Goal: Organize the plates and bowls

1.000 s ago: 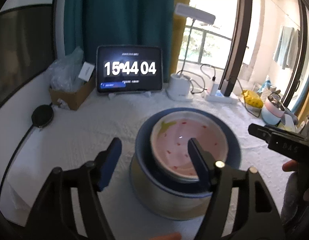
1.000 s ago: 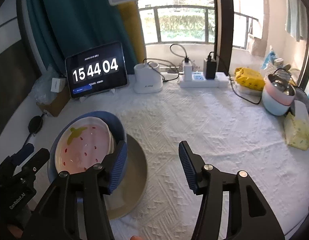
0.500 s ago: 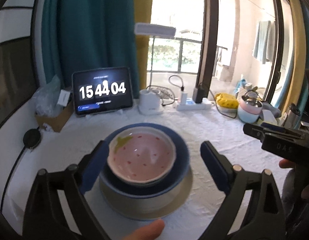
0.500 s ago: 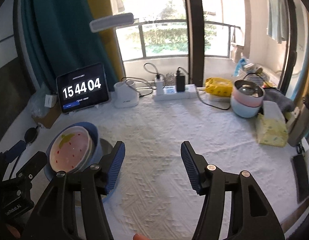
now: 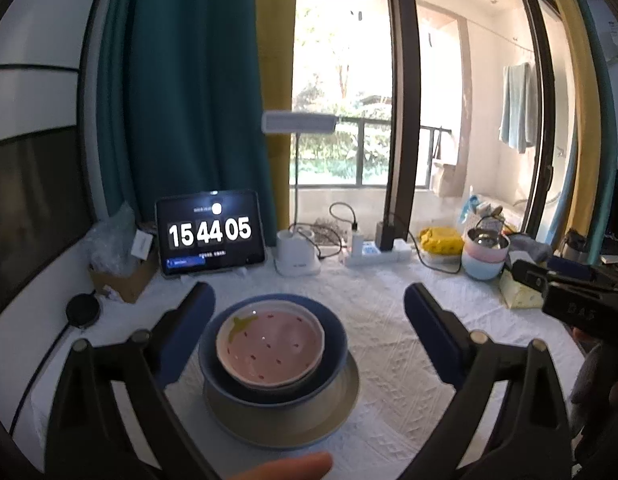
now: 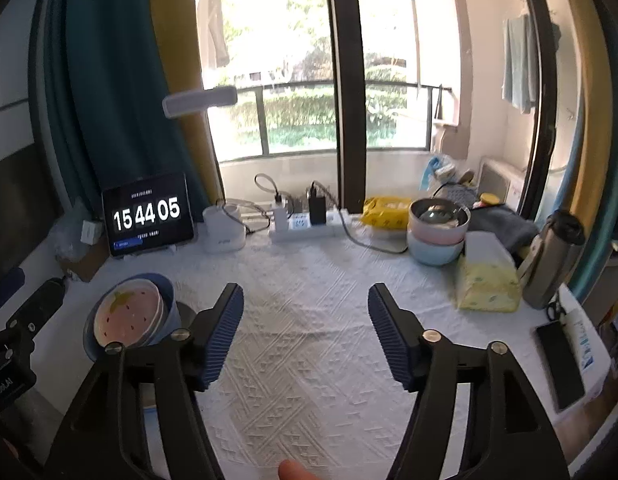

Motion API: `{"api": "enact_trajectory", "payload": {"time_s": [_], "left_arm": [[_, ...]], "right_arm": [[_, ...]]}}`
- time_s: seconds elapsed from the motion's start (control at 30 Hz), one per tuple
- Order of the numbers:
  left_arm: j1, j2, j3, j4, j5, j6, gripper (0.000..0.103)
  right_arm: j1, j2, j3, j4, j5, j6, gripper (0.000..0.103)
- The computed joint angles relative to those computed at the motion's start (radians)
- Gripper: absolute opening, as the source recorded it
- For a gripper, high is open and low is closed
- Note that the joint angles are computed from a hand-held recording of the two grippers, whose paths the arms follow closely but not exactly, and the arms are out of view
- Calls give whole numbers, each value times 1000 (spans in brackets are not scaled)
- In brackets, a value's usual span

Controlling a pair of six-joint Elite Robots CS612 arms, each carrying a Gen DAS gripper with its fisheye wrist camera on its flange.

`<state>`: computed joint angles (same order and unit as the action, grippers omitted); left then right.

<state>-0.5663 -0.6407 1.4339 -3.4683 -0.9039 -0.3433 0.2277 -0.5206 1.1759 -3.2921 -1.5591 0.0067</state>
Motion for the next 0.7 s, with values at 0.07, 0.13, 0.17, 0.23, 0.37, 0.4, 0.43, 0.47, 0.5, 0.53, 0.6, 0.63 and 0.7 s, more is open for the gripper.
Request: {"api": "enact_trajectory", "payload": {"time_s": [0.07,0.13,0.17,0.23,0.37,0.4,0.43,0.47,0.5,0.53,0.6,0.63,0.7], "left_arm": [[-6,-5,11,-32,15,18,97],[-10,-10,20,-49,25,27,98],[-12,-13,27,-61,29,29,98],[-15,-19,38,-76,31,31,98],[-19,-33,67,-111,36,37,98],[-19,-36,73,-120,35,39,98],[-19,-39,82,-137,32,40,98],[-19,-43,91,-156,32,42,98],[-19,-44,95,-171,34,46,98],[-21,-45,101,-189,38,51,98],[-22,-48,111,-218,44,63,98],[-24,-48,117,-235,47,71,98],[-27,-49,128,-271,56,87,98]], "right_arm": [[0,-14,28,-40,-6,-6,70],[0,-25,49,-72,-11,-12,70],[0,-32,61,-89,-14,-15,71],[1,-45,85,-122,-18,-20,71],[6,-65,119,-162,-31,-28,71],[7,-67,125,-172,-34,-30,71],[8,-72,135,-185,-36,-31,71],[10,-77,145,-199,-38,-32,71],[10,-80,153,-209,-37,-32,71],[11,-84,160,-219,-39,-31,71],[12,-90,175,-245,-44,-28,71],[13,-92,180,-256,-47,-28,71],[14,-95,191,-284,-55,-26,71]]}}
